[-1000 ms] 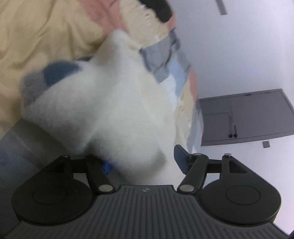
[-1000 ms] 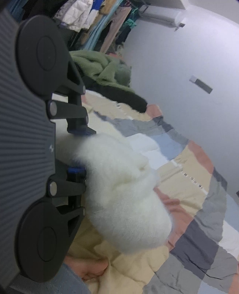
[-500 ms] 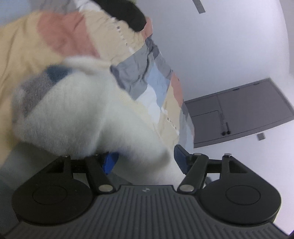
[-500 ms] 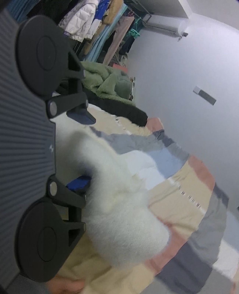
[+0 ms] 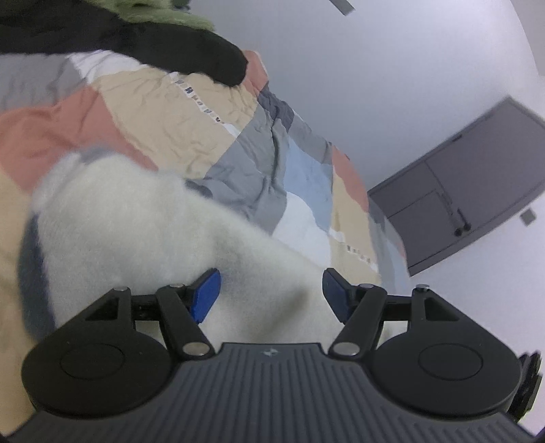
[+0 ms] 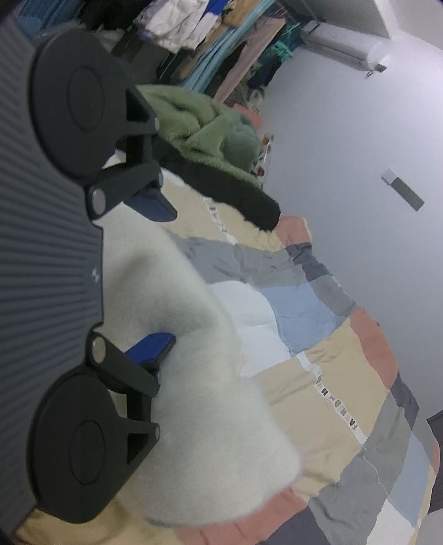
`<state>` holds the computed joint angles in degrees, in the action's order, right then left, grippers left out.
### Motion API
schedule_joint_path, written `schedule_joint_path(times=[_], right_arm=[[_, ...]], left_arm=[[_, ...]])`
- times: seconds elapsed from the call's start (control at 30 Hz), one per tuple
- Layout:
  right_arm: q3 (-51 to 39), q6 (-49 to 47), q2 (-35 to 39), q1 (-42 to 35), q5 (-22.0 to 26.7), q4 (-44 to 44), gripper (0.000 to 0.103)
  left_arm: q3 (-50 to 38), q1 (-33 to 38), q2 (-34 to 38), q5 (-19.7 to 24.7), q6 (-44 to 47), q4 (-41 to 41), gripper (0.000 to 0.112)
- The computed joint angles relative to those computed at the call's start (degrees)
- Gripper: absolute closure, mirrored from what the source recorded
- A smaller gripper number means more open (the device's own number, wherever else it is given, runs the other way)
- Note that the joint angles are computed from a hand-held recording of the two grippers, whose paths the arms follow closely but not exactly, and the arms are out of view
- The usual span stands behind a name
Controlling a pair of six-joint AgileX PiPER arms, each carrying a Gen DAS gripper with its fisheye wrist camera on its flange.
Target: Fold large clothes
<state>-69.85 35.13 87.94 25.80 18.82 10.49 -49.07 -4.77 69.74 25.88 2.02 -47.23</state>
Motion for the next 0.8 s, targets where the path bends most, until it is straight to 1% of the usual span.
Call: schedule_joint_path(times=[0.07, 0.13, 0.23, 0.27, 0.3, 0.33, 0.4, 0.47, 0.6, 0.67, 0.7, 0.73, 0.8], right_arm=[[-0.5, -5.7, 2.8, -1.4, -1.0, 4.8, 0.03], [-1.5, -13.6, 6.0, -3.0, -1.3, 11.9, 0.03], [-2.7, -23.5, 9.3, -4.2, -2.5, 19.3, 0.03], [-3.4, -24.5, 10.2, -4.1, -3.0, 18.8, 0.03], [-4.5, -23.9, 11.2, -3.8, -3.0, 16.4, 0.03], [-5.8, -22.0, 12.3, -3.4, -3.0, 13.0, 0.03], [-7.9, -19.8, 14.4, -3.0, -3.7, 9.1, 0.03], [-9.6, -19.3, 16.6, -2.9, -4.3, 6.9, 0.03], [-11.4, -16.0, 18.5, -2.5, -4.6, 0.9, 0.03], [-11.6, -15.5, 18.6, -2.4, -4.8, 0.0, 0.03], [-11.5, -15.9, 18.3, -2.4, -4.9, 0.2, 0.03], [-11.0, -16.6, 17.9, -2.5, -5.2, 0.8, 0.03], [-10.1, -17.7, 17.0, -2.7, -6.2, 2.0, 0.03]], left_arm=[[-0.1, -0.4, 3.4, -2.7, 8.0, -4.9, 0.041], [-0.7, -0.6, 6.7, -4.9, 15.2, -9.3, 0.041], [-2.2, -1.0, 10.8, -7.2, 22.7, -13.2, 0.041], [-2.8, -1.2, 12.1, -7.9, 24.9, -14.7, 0.041], [-3.4, -1.2, 13.4, -8.5, 26.8, -16.1, 0.041], [-4.3, -1.2, 14.9, -8.8, 28.4, -17.4, 0.041], [-5.1, -1.1, 16.8, -9.4, 32.7, -20.4, 0.041], [-5.8, -1.7, 18.1, -10.8, 35.4, -21.4, 0.041], [-6.4, -3.4, 19.0, -13.6, 36.0, -19.6, 0.041], [-5.3, -3.9, 18.1, -14.9, 41.2, -24.5, 0.041], [-5.0, -4.0, 17.6, -15.2, 41.5, -24.5, 0.041], [-4.7, -4.0, 17.1, -15.0, 41.6, -24.6, 0.041], [-3.3, -3.4, 15.3, -14.7, 45.8, -29.1, 0.041]])
